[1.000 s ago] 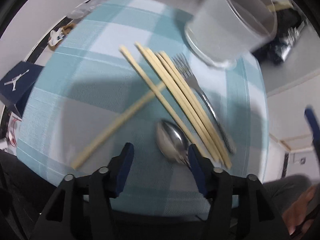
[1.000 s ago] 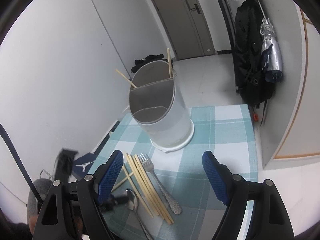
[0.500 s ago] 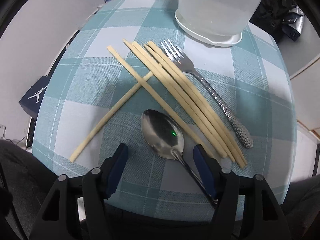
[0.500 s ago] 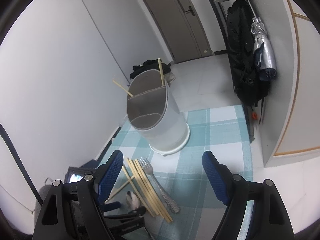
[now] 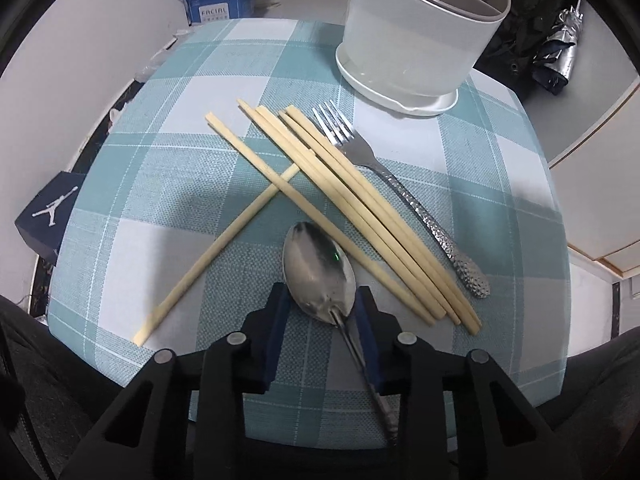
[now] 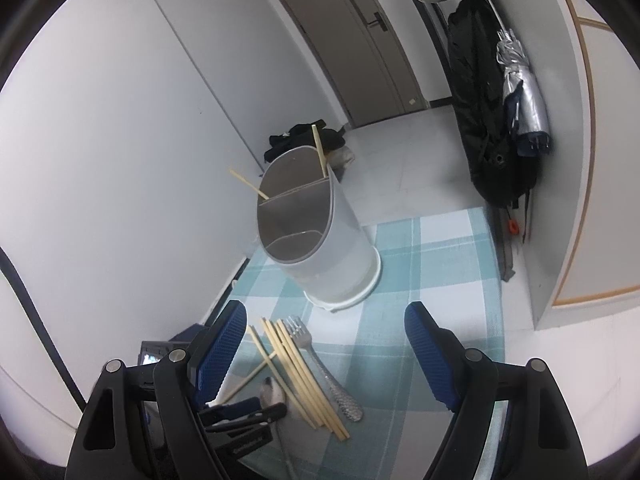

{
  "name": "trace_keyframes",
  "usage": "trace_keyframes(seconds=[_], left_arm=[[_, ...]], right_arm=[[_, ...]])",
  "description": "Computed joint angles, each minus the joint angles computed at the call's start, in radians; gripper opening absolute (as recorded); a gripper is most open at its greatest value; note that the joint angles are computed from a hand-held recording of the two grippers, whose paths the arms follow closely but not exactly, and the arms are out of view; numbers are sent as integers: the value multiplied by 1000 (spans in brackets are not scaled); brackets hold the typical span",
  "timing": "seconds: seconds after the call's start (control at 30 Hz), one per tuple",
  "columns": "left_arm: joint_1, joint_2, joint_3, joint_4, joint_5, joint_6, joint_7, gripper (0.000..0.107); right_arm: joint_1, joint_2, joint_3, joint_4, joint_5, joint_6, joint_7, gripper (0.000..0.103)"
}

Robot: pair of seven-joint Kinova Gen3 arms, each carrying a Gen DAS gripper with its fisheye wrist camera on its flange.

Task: Organize utensils
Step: 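Close the left gripper on the spoon handle and lift the spoon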

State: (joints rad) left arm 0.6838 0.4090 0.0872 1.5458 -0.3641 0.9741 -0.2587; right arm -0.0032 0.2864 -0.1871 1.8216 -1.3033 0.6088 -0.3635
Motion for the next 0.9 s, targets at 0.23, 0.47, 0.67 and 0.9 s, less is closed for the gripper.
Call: trace_keyframes(seconds=[0.23, 0.47, 0.67, 0.9], left_arm=[[-8, 27, 8, -42, -25, 39, -50, 29], [-34, 59, -2, -111, 28, 87, -162, 53], [-35, 69, -11, -130, 30, 91, -188, 33], [-44, 8, -24, -46, 32, 11, -153, 32]], right_arm=[[-7, -11, 1, 10, -19, -9, 27, 82], [-6, -13, 8, 12, -15, -9, 13, 82], [-9, -12, 10, 8, -3, -17, -1, 82], [-30, -2, 1, -4, 68, -60, -44, 82]])
